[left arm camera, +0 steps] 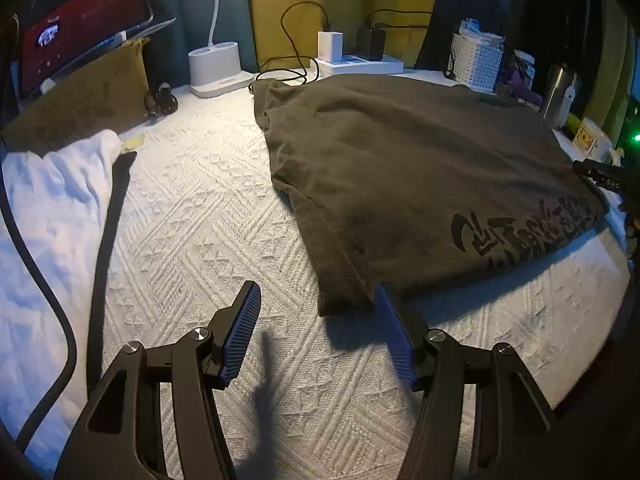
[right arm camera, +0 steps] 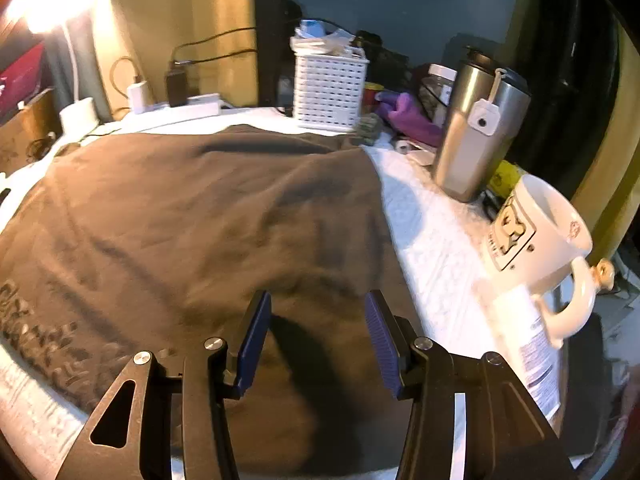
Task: Fold small clothes
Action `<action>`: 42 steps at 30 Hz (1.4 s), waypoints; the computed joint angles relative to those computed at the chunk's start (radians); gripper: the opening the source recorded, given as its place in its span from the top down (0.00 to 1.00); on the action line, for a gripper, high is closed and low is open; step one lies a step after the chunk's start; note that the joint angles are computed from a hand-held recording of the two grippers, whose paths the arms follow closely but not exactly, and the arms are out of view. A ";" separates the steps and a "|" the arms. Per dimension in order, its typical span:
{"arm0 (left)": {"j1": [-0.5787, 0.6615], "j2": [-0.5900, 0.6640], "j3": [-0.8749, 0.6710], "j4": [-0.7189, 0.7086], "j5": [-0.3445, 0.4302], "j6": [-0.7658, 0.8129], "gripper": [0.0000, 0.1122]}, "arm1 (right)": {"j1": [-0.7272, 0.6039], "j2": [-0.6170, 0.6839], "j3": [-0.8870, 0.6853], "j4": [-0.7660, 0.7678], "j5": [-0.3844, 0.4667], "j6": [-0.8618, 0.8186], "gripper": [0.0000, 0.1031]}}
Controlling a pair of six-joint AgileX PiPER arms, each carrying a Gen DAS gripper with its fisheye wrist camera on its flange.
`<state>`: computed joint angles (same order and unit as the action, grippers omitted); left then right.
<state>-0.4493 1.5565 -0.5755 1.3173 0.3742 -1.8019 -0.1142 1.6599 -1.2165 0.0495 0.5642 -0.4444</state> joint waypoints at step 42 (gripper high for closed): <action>-0.059 0.050 -0.056 -0.055 0.058 -0.056 0.90 | 0.023 -0.007 0.072 0.009 -0.017 0.023 0.47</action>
<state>-0.5084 1.6064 -0.6316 1.2623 0.4319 -1.8574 -0.0912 1.6531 -1.1444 0.0585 0.5475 -0.4217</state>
